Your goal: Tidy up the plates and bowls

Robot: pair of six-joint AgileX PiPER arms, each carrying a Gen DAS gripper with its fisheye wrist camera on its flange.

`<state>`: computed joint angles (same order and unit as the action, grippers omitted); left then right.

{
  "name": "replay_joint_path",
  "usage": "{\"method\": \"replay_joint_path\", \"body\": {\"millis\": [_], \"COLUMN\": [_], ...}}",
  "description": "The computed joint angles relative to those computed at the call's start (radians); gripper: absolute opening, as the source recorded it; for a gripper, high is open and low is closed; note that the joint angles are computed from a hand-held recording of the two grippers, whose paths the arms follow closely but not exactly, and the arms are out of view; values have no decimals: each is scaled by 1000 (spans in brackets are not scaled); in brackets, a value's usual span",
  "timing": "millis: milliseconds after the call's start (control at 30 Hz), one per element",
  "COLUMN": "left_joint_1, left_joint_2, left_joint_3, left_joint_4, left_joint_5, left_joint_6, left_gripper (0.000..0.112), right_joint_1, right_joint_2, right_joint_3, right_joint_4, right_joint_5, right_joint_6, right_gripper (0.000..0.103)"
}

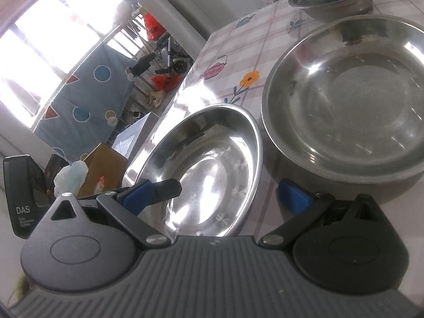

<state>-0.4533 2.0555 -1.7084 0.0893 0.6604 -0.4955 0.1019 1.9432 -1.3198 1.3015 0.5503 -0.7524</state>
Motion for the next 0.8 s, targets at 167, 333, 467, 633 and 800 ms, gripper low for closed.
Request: {"method": "replay_joint_path", "body": {"millis": [167,333,467,633,800], "left_joint_1": [1,6,3,10,42], "left_joint_2": [2,-1,-2,-20,-76], "left_joint_3": [7,17,19,65,203], "left_joint_4": [1,-9,-2,-19,-128], "left_joint_5": [-14,-28,-32,-83,-255], "left_joint_6": [-15,-8,-15,13,30], "left_gripper": [103,103,103,103,103], "right_joint_1": [1,2,3,0,1], "right_joint_2": [0,-1,0,-2,-1], "right_joint_3": [1,5,7,9,8], "right_joint_4": [10,19,28,34,33], "right_joint_5": [-2,-3,-4,0,-1], "right_joint_6": [-1,-7,-9,-11,-11], "right_gripper": [102,102,102,102,102]}}
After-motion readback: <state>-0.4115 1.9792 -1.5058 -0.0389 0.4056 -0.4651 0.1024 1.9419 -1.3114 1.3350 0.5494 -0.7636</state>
